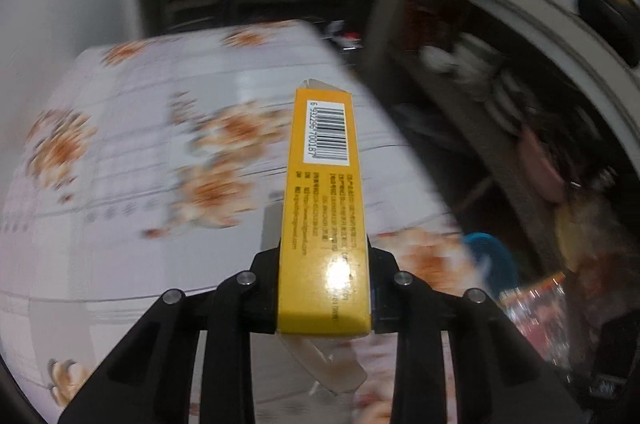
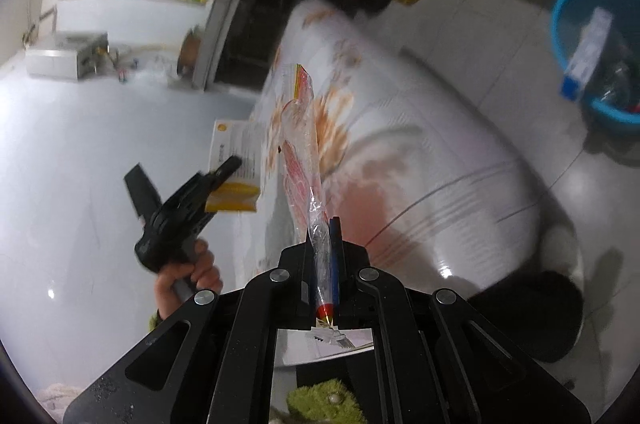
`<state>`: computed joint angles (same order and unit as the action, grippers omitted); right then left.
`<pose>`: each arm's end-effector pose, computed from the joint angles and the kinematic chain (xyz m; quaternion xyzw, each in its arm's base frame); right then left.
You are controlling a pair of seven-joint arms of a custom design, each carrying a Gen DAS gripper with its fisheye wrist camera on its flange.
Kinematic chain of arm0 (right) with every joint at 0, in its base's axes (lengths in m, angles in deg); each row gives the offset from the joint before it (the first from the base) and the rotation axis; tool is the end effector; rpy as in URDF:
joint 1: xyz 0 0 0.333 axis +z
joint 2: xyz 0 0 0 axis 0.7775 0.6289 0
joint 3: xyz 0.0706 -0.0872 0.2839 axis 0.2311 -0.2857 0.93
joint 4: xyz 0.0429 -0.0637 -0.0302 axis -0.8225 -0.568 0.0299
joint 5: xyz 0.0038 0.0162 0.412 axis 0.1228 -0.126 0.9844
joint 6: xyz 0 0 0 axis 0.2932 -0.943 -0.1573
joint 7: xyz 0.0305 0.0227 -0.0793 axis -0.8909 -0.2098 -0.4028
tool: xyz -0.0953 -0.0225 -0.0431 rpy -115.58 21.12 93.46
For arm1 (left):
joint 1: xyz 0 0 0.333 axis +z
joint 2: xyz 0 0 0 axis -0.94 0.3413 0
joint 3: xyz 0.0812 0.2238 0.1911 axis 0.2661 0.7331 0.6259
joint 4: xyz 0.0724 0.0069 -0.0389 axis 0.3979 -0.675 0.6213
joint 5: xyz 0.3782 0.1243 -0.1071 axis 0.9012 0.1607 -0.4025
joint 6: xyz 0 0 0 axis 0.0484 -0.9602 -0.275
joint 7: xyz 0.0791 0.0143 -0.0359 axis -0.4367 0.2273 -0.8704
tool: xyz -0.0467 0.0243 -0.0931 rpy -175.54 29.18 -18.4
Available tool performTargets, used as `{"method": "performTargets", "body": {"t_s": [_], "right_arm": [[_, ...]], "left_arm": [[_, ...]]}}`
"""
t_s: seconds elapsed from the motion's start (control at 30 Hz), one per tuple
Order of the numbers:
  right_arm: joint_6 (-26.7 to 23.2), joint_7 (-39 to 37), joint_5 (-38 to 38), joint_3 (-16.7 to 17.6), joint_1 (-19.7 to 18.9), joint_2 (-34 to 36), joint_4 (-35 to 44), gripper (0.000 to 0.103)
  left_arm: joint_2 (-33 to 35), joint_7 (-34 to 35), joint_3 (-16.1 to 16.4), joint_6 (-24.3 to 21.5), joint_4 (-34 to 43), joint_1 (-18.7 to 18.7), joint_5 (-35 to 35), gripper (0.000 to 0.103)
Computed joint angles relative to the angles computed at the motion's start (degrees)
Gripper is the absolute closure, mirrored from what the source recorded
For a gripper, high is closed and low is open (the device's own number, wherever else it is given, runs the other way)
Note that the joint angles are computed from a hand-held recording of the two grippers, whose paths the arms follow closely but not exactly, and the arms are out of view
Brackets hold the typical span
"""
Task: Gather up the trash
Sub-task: 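Grasp the yellow box with the left tool while the right tool holds the bag, then carry the yellow box and snack bag to the wastebasket and open both tools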
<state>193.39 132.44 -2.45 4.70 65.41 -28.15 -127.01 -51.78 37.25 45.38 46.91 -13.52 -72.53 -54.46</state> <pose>0.5600 0.1641 0.5420 -0.5389 0.6590 0.2367 0.4683 0.6173 -0.1073 0.6460 -0.7408 0.5786 -0.2818 0.1925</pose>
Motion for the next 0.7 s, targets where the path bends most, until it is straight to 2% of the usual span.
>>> {"method": "performTargets", "body": {"t_s": [0.2, 0.33, 0.43, 0.57, 0.67, 0.7], "right_arm": [[8.6, 1.9, 4.5, -3.6, -3.0, -6.0, -9.0, 0.099], [11.9, 4.4, 9.3, -5.8, -4.8, -5.1, -13.1, 0.099], [12.6, 5.7, 13.8, -6.3, -6.4, 0.0, -12.3, 0.099], [14.6, 8.3, 20.1, -4.4, -9.0, 9.9, -6.6, 0.098], [18.0, 10.6, 23.6, -2.6, -10.9, 17.1, -1.9, 0.092], [18.0, 11.7, 23.3, -2.1, -11.8, 19.0, -0.7, 0.082]], "left_arm": [[7.9, 9.0, -3.0, -2.3, 10.6, -3.6, -8.1, 0.075], [14.5, 12.1, -4.7, -5.5, 18.2, -6.6, -10.1, 0.075], [18.5, 12.9, -5.1, -8.2, 22.9, -8.3, -10.1, 0.075], [23.3, 13.5, -5.0, -11.0, 28.6, -10.3, -9.1, 0.075], [26.3, 13.5, -4.7, -12.5, 32.5, -11.5, -8.1, 0.075], [27.2, 13.6, -4.6, -13.0, 33.5, -11.8, -7.8, 0.075]]}}
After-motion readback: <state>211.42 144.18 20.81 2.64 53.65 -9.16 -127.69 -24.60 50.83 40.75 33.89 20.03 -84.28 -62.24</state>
